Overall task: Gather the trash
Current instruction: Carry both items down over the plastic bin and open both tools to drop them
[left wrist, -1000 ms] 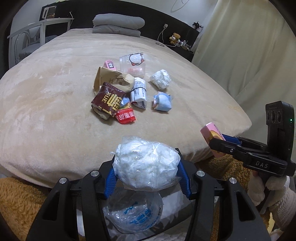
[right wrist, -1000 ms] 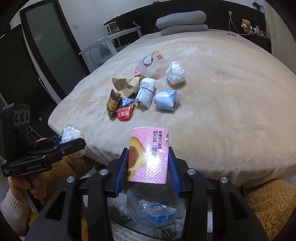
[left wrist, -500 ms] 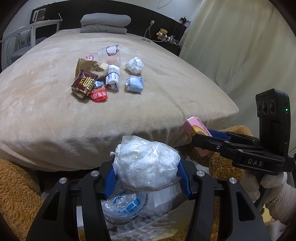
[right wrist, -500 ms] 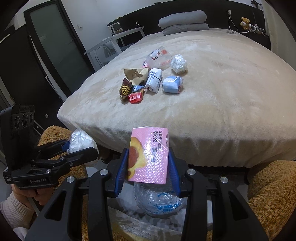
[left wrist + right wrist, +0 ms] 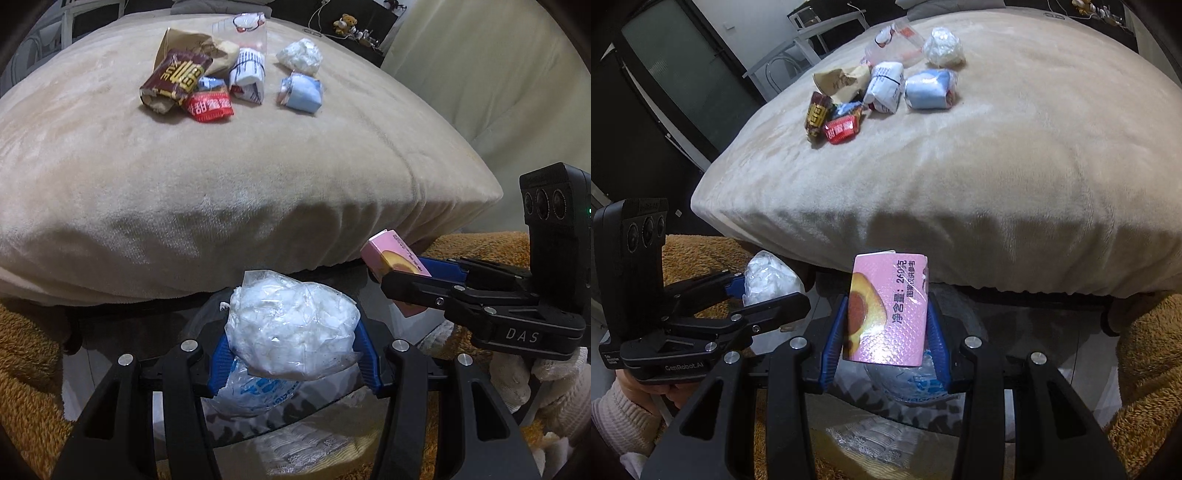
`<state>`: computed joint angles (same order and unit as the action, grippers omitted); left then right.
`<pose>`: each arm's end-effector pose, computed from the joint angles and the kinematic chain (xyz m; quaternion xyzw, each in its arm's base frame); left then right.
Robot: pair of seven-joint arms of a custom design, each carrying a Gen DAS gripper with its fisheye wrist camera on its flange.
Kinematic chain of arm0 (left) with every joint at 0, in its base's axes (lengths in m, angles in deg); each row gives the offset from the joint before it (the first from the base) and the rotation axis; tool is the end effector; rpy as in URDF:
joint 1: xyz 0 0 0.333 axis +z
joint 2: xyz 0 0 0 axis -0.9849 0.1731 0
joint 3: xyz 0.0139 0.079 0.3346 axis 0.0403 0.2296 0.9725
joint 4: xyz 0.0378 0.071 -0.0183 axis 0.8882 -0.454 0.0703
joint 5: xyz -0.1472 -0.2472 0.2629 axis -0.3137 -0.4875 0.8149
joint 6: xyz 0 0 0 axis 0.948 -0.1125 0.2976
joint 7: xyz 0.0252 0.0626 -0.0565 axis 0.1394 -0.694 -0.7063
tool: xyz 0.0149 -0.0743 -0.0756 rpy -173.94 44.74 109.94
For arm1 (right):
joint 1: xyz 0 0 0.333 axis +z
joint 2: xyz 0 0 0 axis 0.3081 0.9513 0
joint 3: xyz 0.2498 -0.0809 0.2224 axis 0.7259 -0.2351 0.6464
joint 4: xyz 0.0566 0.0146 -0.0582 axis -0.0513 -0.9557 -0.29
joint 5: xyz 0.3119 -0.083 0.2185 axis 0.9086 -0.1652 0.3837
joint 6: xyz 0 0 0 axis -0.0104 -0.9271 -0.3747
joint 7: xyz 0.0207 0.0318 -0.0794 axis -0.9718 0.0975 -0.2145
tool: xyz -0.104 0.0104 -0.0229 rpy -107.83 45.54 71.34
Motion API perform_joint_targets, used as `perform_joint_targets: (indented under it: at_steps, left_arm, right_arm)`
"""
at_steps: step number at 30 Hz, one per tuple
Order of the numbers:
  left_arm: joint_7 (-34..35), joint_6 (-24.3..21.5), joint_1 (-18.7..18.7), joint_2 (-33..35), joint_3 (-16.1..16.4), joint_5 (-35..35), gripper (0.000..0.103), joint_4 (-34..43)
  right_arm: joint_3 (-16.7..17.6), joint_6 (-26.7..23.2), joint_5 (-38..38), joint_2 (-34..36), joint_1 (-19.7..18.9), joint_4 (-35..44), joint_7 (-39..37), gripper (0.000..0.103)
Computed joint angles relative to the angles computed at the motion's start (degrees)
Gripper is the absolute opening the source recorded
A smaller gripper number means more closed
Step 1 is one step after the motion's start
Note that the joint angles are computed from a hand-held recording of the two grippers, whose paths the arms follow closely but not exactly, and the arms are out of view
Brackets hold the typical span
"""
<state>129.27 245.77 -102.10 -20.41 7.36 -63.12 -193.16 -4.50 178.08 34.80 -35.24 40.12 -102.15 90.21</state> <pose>0.4271 -0.2167 0.4056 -0.6516 0.6937 -0.3042 0.0414 0.5000 0.3552 0.3801 -0.7822 0.5343 0.0211 0.3197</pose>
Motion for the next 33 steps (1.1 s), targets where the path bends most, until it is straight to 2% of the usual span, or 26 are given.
perform_joint_targets:
  at_steps: [7, 10, 12, 25, 26, 28, 29, 30, 33]
  left_arm:
    - [-1.34, -5.87, 3.01, 4.25, -0.88, 1.63, 0.054, 2.7]
    - [-3.77, -8.11, 4.8, 5.67, -1.6, 3.91, 0.054, 3.76]
    - [-3.07, -9.37, 5.63, 6.49, -1.94, 2.84, 0.054, 4.44]
    - [-5.01, -14.63, 8.29, 9.5, -3.63, 4.0, 0.054, 6.71]
    - [-5.4, -14.9, 8.38, 9.54, -3.63, 4.81, 0.055, 6.81]
    - [-6.87, -14.44, 8.15, 9.17, -3.81, 7.39, 0.069, 6.72]
    - [-6.27, -13.96, 8.16, 9.11, -3.95, 6.73, 0.07, 6.52]
    - [-5.9, -14.09, 8.22, 9.16, -3.98, 6.14, 0.07, 6.56]
    - [-6.38, -14.29, 8.48, 9.35, -3.83, 6.23, 0.07, 6.53]
  right_arm:
    - [-2.63, -6.13, -5.35, 3.99, 0.58, 3.03, 7.0, 0.042]
    - [-2.71, -8.76, -6.44, 5.71, -0.05, 4.59, 9.02, 0.042]
    - [-2.81, -10.47, -7.07, 6.81, -0.35, 5.55, 10.22, 0.042]
    - [-3.31, -18.1, -9.59, 10.76, -1.15, 10.29, 15.94, 0.043]
    - [-3.23, -18.2, -9.29, 10.76, -1.33, 10.29, 16.04, 0.043]
    - [-2.64, -18.57, -7.77, 10.93, -2.12, 10.36, 15.52, 0.048]
    - [-2.64, -18.59, -7.37, 11.1, -2.24, 10.44, 15.5, 0.055]
    - [-2.91, -18.51, -7.37, 11.04, -2.18, 10.36, 15.84, 0.057]
    - [-3.13, -18.16, -7.16, 10.88, -2.09, 10.08, 16.34, 0.057]
